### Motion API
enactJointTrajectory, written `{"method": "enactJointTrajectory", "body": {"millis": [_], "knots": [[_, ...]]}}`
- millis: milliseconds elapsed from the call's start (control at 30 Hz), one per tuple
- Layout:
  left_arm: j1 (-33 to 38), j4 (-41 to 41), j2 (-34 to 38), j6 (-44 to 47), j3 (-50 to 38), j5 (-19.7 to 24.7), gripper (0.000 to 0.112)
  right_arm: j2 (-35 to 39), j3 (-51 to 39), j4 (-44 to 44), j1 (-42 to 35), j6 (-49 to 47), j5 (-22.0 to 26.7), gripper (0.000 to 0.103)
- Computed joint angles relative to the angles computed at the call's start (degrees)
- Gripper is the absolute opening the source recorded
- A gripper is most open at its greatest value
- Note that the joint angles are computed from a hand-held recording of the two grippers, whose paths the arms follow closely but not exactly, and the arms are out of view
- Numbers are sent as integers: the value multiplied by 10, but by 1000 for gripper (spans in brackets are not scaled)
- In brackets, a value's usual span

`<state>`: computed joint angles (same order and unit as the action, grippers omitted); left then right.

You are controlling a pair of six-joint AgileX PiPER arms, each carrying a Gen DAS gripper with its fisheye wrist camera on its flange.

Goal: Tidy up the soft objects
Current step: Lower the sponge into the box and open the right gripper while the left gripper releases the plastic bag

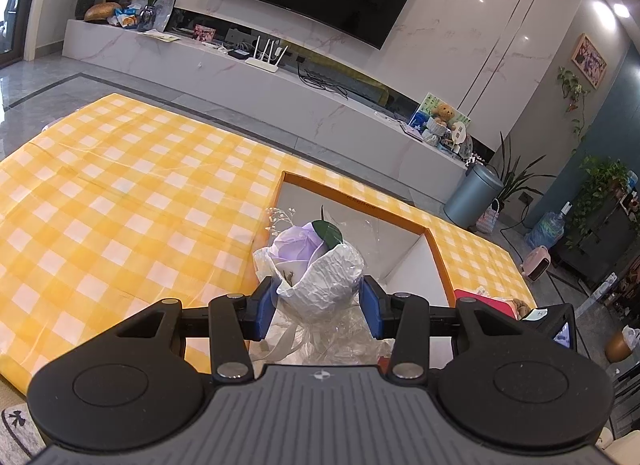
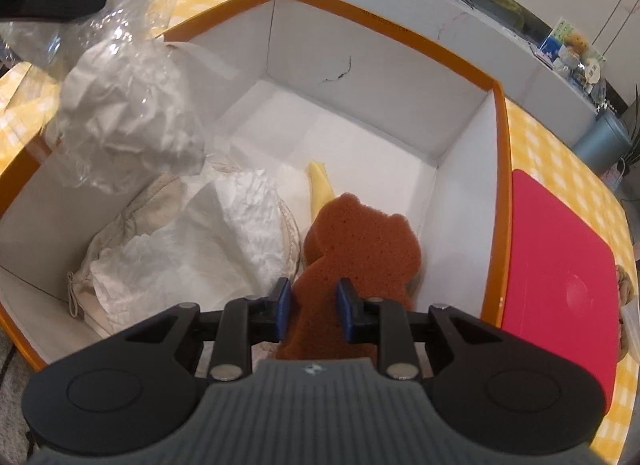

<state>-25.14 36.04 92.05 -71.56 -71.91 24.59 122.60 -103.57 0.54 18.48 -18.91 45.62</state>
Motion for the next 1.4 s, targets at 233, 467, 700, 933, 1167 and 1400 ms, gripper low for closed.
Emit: {"method": "enactJointTrajectory", "body": {"millis": [233, 467, 700, 933, 1167, 1400], "knots": [[3, 0, 1, 2, 3, -22, 51, -28, 20, 160, -43, -91, 7, 57], [-3, -14, 28, 35, -21, -29, 51, -100, 81, 228, -80, -148, -43, 69], [-9, -62, 82, 101, -79, -3, 51, -114, 101, 301, -119, -204, -42, 69], [-48, -47, 173, 155, -210, 169, 51, -116, 106, 306, -118, -216, -46, 69], [-115, 120, 194, 66, -231, 291, 92, -116, 109, 318, -122, -229, -45, 69], [-165, 271, 182, -11, -183, 345, 98, -131, 126, 319, -124, -232, -62, 75]]}}
